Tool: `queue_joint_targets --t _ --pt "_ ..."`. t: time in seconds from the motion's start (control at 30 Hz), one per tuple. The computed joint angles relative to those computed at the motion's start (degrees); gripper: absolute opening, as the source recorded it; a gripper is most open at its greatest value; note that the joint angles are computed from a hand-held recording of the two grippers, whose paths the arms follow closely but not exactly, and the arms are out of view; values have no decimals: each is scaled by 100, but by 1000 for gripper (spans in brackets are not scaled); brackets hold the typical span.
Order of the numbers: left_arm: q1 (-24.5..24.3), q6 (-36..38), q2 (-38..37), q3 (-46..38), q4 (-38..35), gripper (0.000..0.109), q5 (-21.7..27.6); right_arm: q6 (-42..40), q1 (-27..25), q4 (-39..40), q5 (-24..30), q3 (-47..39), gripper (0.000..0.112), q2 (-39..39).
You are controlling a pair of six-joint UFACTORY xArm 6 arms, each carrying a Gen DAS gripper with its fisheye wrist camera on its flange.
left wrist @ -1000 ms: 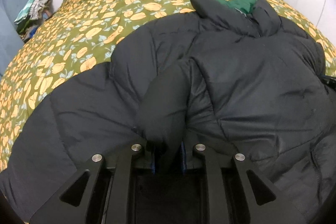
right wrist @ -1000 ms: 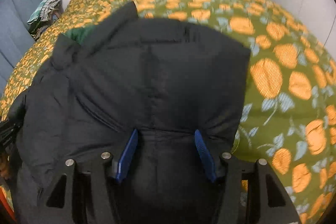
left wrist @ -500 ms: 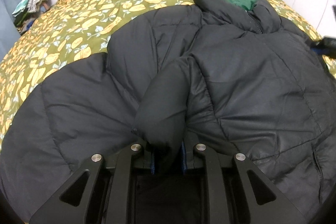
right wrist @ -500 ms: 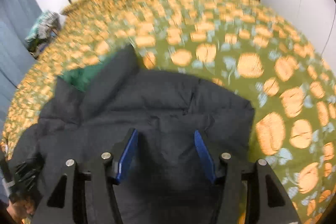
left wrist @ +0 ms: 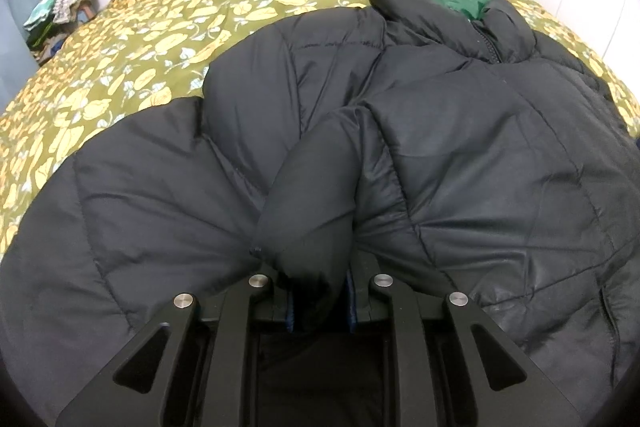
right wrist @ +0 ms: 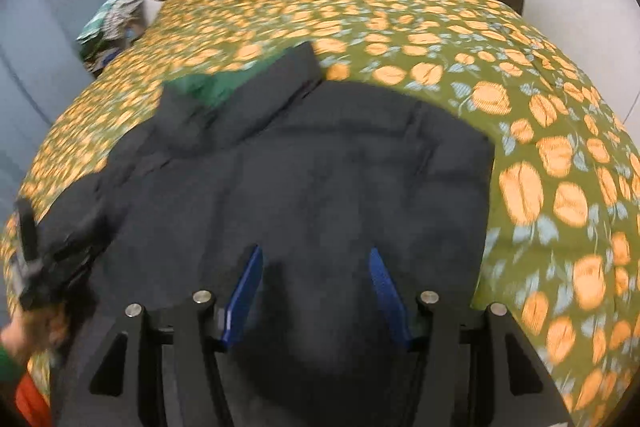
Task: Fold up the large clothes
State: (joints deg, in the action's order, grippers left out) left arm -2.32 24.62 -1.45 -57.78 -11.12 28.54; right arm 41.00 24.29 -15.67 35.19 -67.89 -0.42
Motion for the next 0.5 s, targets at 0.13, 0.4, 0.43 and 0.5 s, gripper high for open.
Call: queue_joint_targets --t 0.13,0.4,0.43,0.5 --pt "-20 -126 -5 4 154 18 -7 314 300 -6 266 309 56 -143" --pt "-49 -848 -133 -103 877 26 294 627 356 -397 575 43 57 361" --pt "-41 -1048 -241 -89 1088 33 420 675 370 -422 638 39 57 294" --pt "-4 -1441 -519 23 1567 80 575 893 448 -590 710 143 58 67"
